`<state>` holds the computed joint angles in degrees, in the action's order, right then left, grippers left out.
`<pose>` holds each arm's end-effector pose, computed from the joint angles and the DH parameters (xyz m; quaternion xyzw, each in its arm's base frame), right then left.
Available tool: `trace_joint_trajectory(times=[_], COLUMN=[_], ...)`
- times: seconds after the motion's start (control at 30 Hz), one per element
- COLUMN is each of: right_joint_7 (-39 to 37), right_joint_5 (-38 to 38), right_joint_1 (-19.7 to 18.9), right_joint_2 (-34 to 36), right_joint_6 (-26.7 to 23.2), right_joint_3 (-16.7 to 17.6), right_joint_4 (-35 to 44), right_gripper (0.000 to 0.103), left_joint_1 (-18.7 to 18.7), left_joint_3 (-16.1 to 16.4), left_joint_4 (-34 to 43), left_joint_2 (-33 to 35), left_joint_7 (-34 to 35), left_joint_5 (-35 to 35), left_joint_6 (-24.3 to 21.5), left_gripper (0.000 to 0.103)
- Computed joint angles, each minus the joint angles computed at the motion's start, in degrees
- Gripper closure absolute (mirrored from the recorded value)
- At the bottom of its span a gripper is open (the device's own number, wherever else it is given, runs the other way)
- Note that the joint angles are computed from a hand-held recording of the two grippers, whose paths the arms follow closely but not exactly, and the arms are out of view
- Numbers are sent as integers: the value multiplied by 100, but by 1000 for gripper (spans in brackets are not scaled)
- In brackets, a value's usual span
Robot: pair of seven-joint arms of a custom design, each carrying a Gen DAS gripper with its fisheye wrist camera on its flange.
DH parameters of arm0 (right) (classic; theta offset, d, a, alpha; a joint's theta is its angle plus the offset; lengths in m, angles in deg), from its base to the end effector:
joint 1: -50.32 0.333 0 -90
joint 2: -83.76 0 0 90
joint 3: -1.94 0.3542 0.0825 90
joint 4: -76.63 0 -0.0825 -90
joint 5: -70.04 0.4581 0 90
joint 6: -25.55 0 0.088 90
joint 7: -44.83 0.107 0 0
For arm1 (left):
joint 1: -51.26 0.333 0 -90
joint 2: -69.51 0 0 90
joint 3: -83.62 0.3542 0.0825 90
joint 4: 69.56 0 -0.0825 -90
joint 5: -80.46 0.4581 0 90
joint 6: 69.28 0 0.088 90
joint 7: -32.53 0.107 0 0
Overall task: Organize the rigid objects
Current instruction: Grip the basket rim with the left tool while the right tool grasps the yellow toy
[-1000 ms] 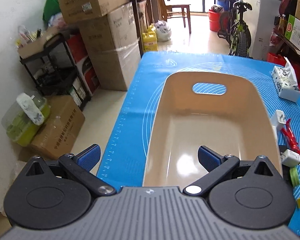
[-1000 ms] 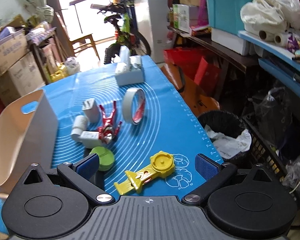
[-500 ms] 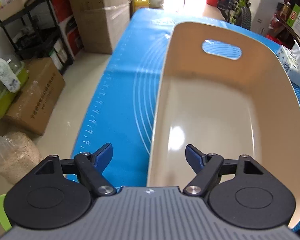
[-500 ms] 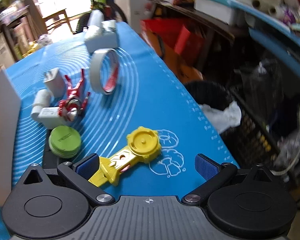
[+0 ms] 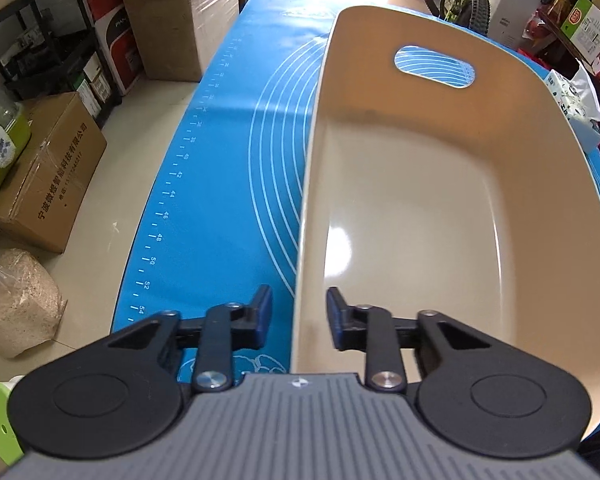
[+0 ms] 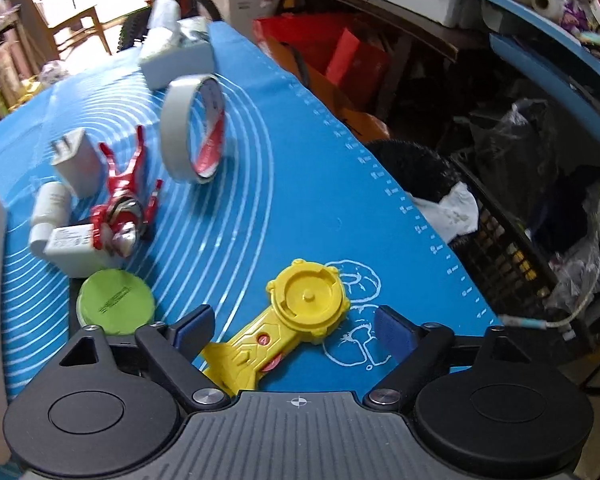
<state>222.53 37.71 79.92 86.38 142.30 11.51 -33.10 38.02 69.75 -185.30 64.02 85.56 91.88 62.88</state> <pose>0.5258 0.3881 0.4934 -0.4480 0.8576 -0.2249 0.1146 0.5597 -0.2867 0.5445 -0.7127 0.6692 -0.1607 0.1358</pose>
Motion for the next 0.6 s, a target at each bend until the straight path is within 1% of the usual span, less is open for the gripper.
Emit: trace_joint_trajectory(times=[0.03,0.1,0.13,0.17,0.2,0.23,0.3,0.37,0.4,0.43,0.6], right_joint_7=[86,223,299,314,253,229,160,112,69,40,212], right_joint_5=[58,213,195,156,160,132,83,29,6,-30,-245], right_joint_1=[-11,-39,-38,-31,-24,-11,15,27,35,36,22], right_joint_2=[31,75,78,116,180,213,243,206,217,197,9], right_joint_6=[-50,-107,-99,-142,-236,-278,-293,-143,-167,-101,156], right_joint_3=[-13,-43,-50,-50,-50,-55,-65,-72,-71,-75,-62], right_joint_4=[28,52,48,90,176,222,268,215,235,205,-67], right_gripper=[19,21,21,23,23,23,27,41,42,48,50], left_joint_1=[4,11,15,18,18,13,19,24,26,26,24], left_joint_3=[11,17,18,22,39,62,40,42,43,42,28], left_joint_4=[-9,-7,-1,-8,-35,-74,-55,-58,-64,-69,-60], left_joint_2=[-1,11,19,18,5,-11,8,10,7,5,18], left_joint_7=[16,14,4,5,61,156,156,166,168,168,154], left_joint_5=[-25,-44,-33,-31,-111,-273,-201,-207,-224,-232,-179], left_joint_6=[6,-19,-29,-16,45,145,140,148,157,164,153], left_gripper=[81,82,84,87,95,99,100,100,100,100,100])
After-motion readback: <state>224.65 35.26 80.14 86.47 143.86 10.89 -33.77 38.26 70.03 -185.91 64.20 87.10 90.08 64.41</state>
